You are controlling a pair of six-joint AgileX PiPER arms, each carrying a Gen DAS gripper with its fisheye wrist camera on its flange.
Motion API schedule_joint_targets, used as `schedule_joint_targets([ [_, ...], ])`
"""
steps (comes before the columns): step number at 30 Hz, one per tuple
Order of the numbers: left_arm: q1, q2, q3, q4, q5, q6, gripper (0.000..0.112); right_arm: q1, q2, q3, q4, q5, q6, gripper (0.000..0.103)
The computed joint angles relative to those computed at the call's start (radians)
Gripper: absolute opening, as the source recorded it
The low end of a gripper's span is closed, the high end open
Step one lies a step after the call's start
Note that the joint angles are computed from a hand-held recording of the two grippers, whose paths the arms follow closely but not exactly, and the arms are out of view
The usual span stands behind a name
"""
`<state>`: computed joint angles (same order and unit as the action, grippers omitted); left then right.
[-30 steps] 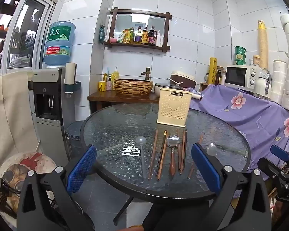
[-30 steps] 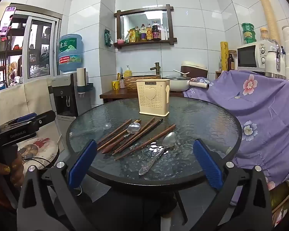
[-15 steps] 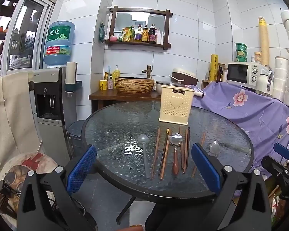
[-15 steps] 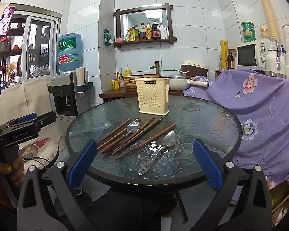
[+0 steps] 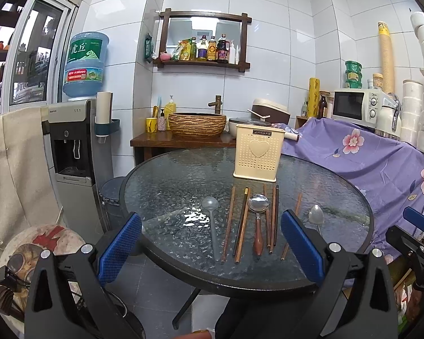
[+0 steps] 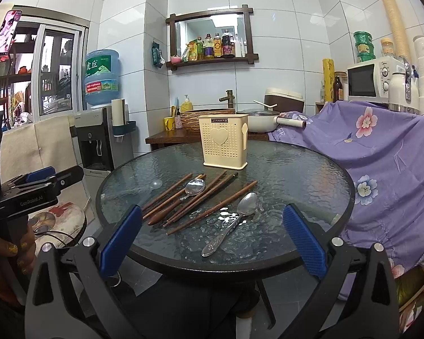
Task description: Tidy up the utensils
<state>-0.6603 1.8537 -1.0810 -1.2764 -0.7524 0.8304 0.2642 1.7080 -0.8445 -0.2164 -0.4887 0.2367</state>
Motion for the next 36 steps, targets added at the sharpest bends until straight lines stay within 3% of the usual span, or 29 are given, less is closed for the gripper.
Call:
schedule_joint_targets([
  [36,0.008,0.000,-0.013,-0.021,0.023,0.022,0.097,-0.003,-0.008,0.001,0.005,0.014,-0.008,0.098],
])
